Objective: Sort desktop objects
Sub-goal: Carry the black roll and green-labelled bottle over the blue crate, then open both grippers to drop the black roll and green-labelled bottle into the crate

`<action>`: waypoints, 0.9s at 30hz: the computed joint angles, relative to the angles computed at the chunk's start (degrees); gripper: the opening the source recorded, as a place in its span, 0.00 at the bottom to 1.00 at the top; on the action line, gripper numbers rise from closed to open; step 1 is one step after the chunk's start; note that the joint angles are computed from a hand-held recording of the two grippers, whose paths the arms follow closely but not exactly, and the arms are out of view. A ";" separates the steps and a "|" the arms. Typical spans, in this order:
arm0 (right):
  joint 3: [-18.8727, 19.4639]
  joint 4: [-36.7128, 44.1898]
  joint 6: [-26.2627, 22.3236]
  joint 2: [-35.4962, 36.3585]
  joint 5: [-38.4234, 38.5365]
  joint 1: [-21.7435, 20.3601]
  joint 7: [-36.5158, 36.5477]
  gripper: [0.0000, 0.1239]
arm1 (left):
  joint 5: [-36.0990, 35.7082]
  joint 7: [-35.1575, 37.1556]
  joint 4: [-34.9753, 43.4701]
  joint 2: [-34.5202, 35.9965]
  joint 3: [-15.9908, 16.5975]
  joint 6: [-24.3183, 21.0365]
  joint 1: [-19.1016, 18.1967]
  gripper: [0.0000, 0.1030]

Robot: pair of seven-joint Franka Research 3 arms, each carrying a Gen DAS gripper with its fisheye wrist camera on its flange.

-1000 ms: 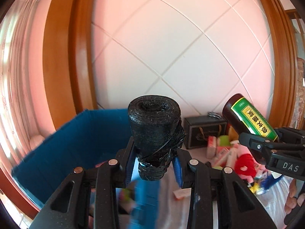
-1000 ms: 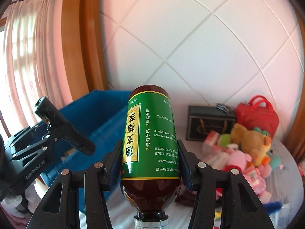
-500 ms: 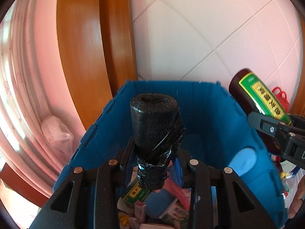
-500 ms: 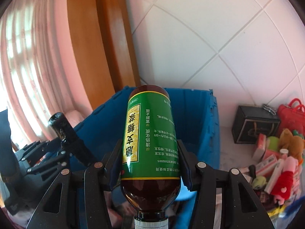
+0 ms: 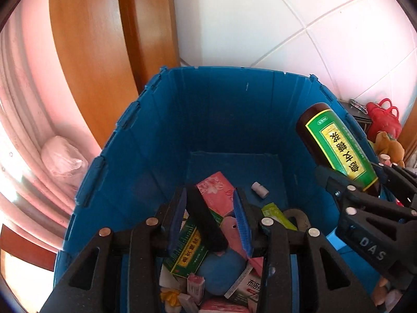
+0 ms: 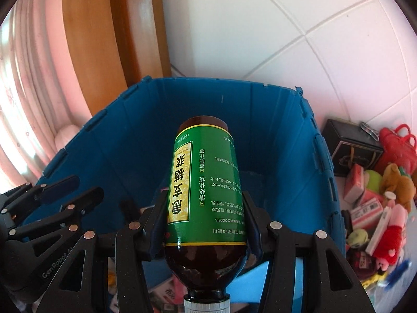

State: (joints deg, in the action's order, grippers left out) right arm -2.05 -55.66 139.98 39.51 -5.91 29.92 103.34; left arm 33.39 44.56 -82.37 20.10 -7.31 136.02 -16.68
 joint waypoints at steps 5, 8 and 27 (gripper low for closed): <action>-2.45 0.60 0.22 0.37 -3.53 1.59 2.34 0.66 | 0.82 0.59 1.00 0.16 -0.01 -0.35 -0.77 0.36; -4.43 -1.56 1.70 -1.09 -7.49 3.13 5.27 0.73 | 1.35 -0.27 -0.08 -0.62 0.06 0.38 -0.75 0.36; -2.82 -33.74 15.95 -24.63 -21.69 2.51 14.74 0.83 | 19.79 -24.83 -21.50 -19.29 -3.65 10.33 0.14 0.37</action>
